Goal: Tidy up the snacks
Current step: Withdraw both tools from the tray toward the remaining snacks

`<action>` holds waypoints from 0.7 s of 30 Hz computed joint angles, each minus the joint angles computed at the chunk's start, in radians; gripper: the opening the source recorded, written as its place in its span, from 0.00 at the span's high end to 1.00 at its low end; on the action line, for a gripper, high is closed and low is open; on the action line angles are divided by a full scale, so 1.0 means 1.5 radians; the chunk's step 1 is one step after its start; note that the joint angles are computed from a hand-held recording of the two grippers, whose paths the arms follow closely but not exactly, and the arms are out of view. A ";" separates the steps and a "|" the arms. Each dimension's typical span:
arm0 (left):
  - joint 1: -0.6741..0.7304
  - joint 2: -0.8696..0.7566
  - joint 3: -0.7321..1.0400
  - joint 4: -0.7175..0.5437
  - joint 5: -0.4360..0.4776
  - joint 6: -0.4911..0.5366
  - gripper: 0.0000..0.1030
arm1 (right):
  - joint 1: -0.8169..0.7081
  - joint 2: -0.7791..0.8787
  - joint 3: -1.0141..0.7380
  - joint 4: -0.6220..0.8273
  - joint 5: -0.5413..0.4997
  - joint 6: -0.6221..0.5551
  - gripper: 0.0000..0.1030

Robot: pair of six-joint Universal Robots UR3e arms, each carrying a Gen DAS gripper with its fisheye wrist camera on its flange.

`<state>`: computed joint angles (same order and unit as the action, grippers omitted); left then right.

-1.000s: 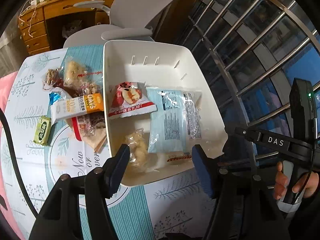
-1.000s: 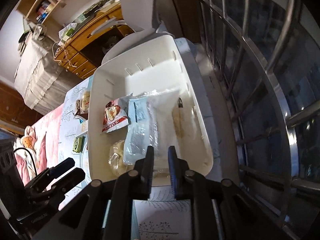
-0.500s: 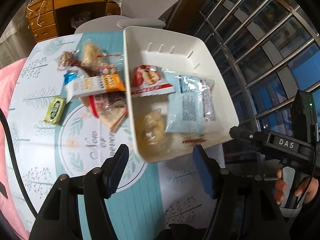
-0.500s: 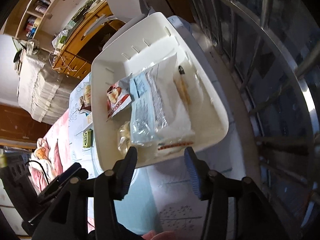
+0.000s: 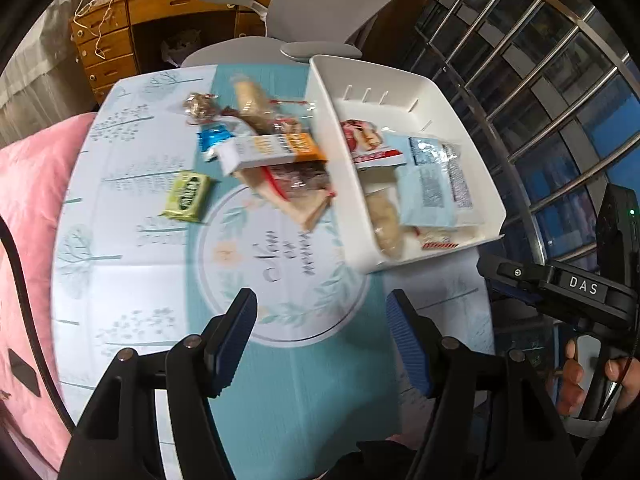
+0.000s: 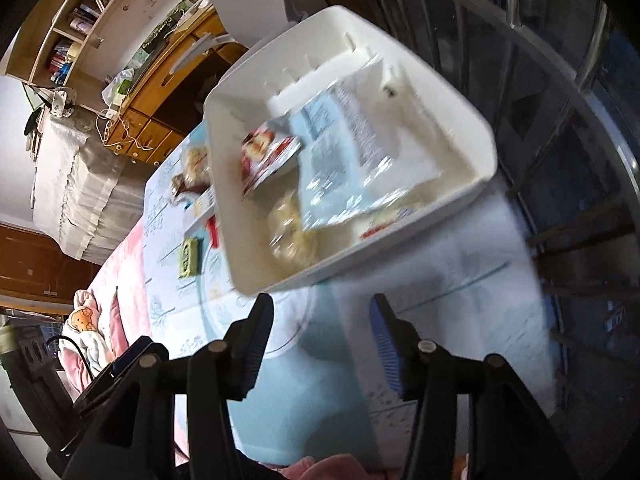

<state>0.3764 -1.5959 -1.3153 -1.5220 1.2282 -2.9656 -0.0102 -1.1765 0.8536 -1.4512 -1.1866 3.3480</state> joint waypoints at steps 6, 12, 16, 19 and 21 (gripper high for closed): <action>0.112 0.035 -0.004 -0.076 -0.036 0.135 0.36 | 0.079 -0.003 0.010 -0.033 -0.015 0.093 0.51; 0.220 0.026 0.028 -0.152 -0.068 0.262 0.36 | 0.161 0.046 -0.060 -0.043 -0.044 0.198 0.51; 0.276 0.002 0.054 -0.180 -0.077 0.347 0.36 | 0.204 0.083 -0.103 -0.055 -0.048 0.281 0.51; 0.304 -0.023 0.080 -0.202 -0.083 0.400 0.36 | 0.229 0.114 -0.144 -0.055 -0.054 0.339 0.51; 0.315 -0.040 0.097 -0.209 -0.082 0.429 0.36 | 0.244 0.146 -0.196 -0.040 -0.060 0.374 0.51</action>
